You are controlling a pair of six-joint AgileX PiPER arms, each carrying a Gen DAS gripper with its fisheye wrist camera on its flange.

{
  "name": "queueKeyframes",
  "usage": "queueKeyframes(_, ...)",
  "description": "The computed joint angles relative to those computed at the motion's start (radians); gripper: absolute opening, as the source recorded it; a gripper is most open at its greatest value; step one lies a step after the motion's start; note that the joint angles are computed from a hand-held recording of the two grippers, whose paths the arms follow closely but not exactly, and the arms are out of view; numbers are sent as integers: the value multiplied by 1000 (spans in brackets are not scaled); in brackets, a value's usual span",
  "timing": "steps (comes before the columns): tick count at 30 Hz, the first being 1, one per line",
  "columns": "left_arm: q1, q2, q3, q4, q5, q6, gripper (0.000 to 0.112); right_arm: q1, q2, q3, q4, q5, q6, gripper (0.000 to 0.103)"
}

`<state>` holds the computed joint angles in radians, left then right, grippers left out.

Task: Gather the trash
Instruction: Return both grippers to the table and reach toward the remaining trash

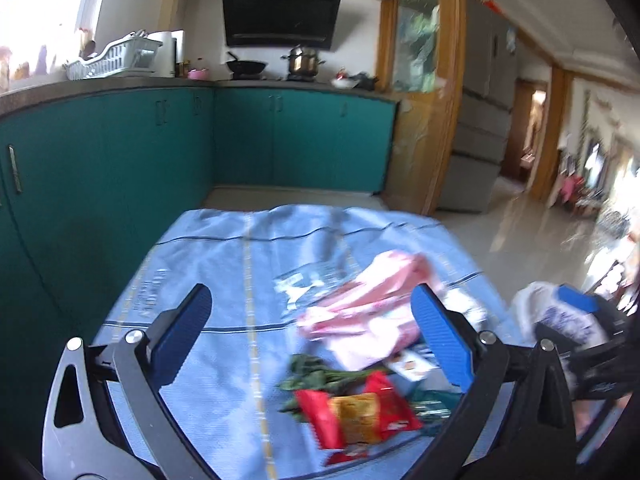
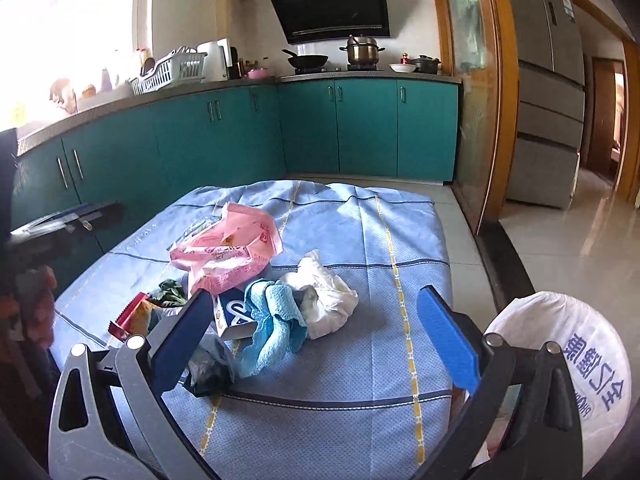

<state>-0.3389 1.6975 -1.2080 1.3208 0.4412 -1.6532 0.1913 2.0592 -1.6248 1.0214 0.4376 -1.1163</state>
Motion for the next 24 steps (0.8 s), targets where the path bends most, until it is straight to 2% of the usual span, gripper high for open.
queueKeyframes(2,-29,-16,23,116,-9,-85,99,3,-3,9,0,-12,-9,99)
queueKeyframes(4,-70,-8,17,167,41,-85,99,1,-2,9,8,-6,-16,99)
queueKeyframes(7,-120,45,-42,119,162,17,99,-4,2,-1,2,19,-7,99)
queueKeyframes(9,-124,91,-97,22,222,136,99,-5,3,-6,-25,24,15,99)
queueKeyframes(11,-109,102,-116,-48,224,199,99,-6,13,-25,-93,30,87,99)
queueKeyframes(14,-72,94,-107,-126,180,223,99,-12,37,-60,-186,55,204,99)
queueKeyframes(16,-51,90,-105,-173,153,241,99,-23,53,-84,-181,103,215,92)
queueKeyframes(18,-35,90,-107,-223,137,265,99,-32,56,-85,-104,153,145,90)
queueKeyframes(21,-28,93,-109,-249,155,265,99,-35,29,-32,74,222,-65,90)
queueKeyframes(24,-25,93,-109,-249,173,244,99,-4,8,6,136,252,-172,90)
